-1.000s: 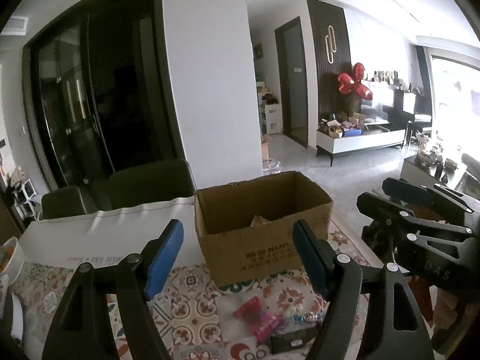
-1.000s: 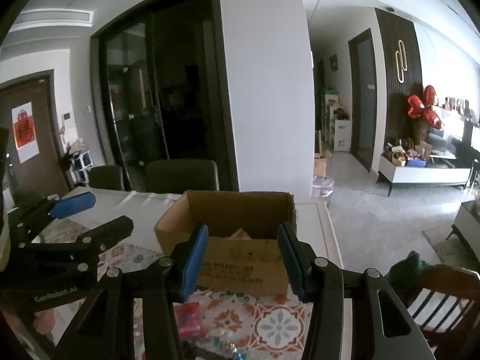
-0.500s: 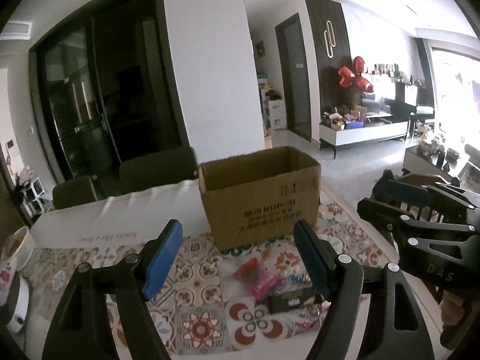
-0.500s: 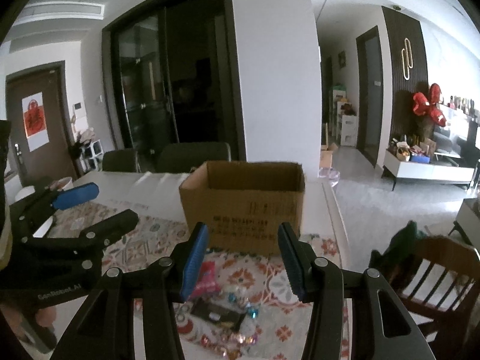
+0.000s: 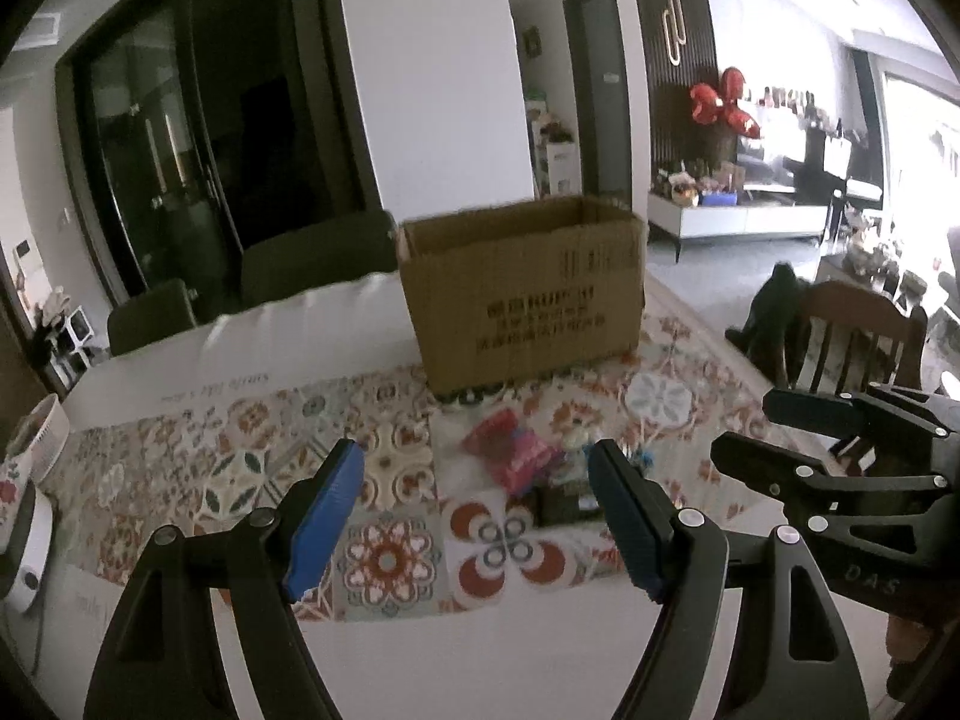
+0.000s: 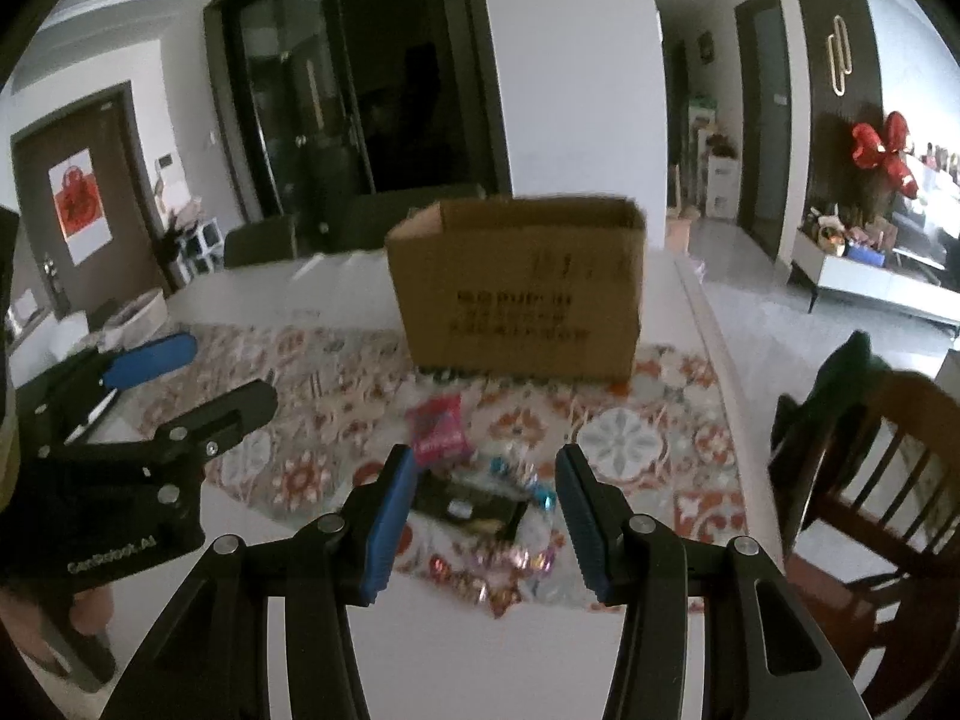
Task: Organize snacks
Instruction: 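Move both tools back down toward the wrapped candies, then grasp the gold-red wrapped candies with the right tool while the left tool grasps purple wrapped candies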
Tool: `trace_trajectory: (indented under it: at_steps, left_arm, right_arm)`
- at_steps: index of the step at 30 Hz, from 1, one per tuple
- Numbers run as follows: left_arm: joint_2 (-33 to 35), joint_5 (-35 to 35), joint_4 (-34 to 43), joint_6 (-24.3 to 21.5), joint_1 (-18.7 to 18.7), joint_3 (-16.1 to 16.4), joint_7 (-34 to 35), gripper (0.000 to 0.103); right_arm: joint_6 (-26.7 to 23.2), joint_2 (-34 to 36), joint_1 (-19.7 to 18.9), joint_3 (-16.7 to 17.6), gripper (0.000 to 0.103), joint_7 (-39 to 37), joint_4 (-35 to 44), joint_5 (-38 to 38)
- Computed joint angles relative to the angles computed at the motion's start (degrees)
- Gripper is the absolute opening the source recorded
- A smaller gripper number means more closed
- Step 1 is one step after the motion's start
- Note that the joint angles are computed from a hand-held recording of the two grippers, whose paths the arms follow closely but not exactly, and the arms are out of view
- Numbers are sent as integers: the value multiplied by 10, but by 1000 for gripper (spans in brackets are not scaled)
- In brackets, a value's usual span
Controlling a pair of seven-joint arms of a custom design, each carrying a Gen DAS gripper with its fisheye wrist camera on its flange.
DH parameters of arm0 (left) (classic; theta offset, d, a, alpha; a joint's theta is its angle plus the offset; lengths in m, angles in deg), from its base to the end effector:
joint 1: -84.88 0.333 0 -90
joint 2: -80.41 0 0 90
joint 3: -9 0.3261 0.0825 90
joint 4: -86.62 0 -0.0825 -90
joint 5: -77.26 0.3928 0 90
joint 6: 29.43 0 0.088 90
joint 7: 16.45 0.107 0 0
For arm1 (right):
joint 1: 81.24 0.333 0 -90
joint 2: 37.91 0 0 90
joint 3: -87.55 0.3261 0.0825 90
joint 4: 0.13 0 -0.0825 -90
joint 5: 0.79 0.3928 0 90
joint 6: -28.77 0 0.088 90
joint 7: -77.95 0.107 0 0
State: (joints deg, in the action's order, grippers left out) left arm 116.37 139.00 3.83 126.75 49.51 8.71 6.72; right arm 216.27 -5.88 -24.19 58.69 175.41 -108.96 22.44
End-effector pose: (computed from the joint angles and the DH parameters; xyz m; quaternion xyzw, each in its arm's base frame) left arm 0.6052 -0.4736 0.3833 -0.5235 0.7282 -0.3118 0.3137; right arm 0.6028 0.3328 0.3482 -0.6732 0.5955 -0.2351 0.3700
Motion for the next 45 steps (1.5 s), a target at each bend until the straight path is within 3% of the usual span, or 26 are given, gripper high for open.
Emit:
trace_trajectory:
  at_steps: [9, 16, 19, 33, 36, 39, 40, 45]
  left_arm:
    - [22, -86, -14, -14, 23, -30, 62, 77]
    - [48, -149, 0, -31, 29, -35, 112, 77]
    - [57, -169, 8, -38, 28, -34, 127, 77]
    - [94, -238, 46, -61, 31, -35, 177, 77]
    - [95, -245, 46, -63, 32, -35, 179, 77]
    - [93, -246, 43, -61, 30, -33, 176, 77]
    - [92, -246, 42, -61, 30, -32, 176, 77]
    - [87, -242, 36, -53, 28, -32, 179, 77]
  right_arm:
    - [-49, 1, -100, 111, 49, 3, 11, -54]
    - [-104, 26, -201, 215, 49, -2, 54, -99]
    - [-127, 40, -229, 243, 49, -4, 75, -115]
    - [-234, 101, -283, 291, 48, -46, 176, -168]
    - [-250, 114, -288, 297, 38, -52, 194, -166]
    - [-239, 116, -277, 286, 32, -45, 192, -173]
    - [-237, 115, -275, 284, 25, -43, 190, -175]
    - [-192, 94, -267, 278, 23, -32, 148, -171]
